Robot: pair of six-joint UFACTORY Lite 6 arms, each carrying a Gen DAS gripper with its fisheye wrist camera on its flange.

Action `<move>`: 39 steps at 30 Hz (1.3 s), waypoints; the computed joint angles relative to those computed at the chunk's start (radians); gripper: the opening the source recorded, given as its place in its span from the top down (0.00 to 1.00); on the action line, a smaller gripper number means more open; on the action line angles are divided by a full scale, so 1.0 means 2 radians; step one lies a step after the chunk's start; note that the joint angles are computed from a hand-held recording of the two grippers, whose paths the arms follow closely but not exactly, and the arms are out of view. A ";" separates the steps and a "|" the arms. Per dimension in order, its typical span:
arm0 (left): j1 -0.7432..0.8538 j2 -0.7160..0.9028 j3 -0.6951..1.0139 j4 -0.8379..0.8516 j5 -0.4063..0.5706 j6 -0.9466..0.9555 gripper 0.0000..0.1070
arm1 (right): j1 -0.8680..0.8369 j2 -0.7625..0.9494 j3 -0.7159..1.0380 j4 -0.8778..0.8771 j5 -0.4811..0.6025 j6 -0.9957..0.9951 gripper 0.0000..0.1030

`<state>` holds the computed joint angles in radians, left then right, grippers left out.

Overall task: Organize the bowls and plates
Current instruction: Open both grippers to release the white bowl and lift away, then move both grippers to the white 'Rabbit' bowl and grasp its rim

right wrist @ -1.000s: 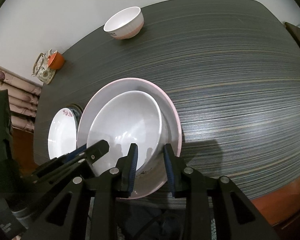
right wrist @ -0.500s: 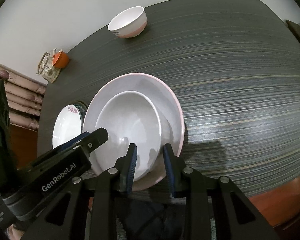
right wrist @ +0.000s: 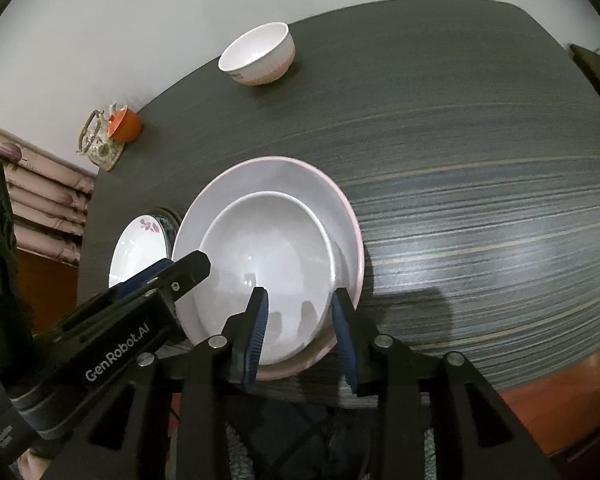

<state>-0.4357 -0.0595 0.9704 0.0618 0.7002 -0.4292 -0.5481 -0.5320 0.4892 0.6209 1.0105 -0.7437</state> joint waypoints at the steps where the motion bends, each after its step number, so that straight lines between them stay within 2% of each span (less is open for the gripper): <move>1: -0.002 0.000 0.001 0.007 -0.001 -0.004 0.63 | -0.001 0.000 0.002 -0.001 0.000 0.000 0.68; 5: -0.010 0.003 0.006 0.023 -0.001 -0.018 0.63 | -0.006 0.004 0.011 -0.001 -0.005 0.000 0.64; 16: -0.012 0.013 0.016 0.046 -0.006 -0.030 0.63 | -0.019 0.044 0.048 0.015 -0.005 -0.022 0.63; 23: -0.001 0.034 0.035 0.071 -0.014 -0.041 0.63 | -0.010 0.079 0.071 0.036 -0.034 -0.046 0.62; 31: 0.035 0.102 0.098 0.078 -0.014 -0.017 0.63 | 0.021 0.144 0.123 0.050 -0.072 -0.061 0.62; 39: 0.082 0.224 0.232 0.064 -0.012 0.034 0.63 | 0.071 0.258 0.229 0.032 -0.107 -0.035 0.62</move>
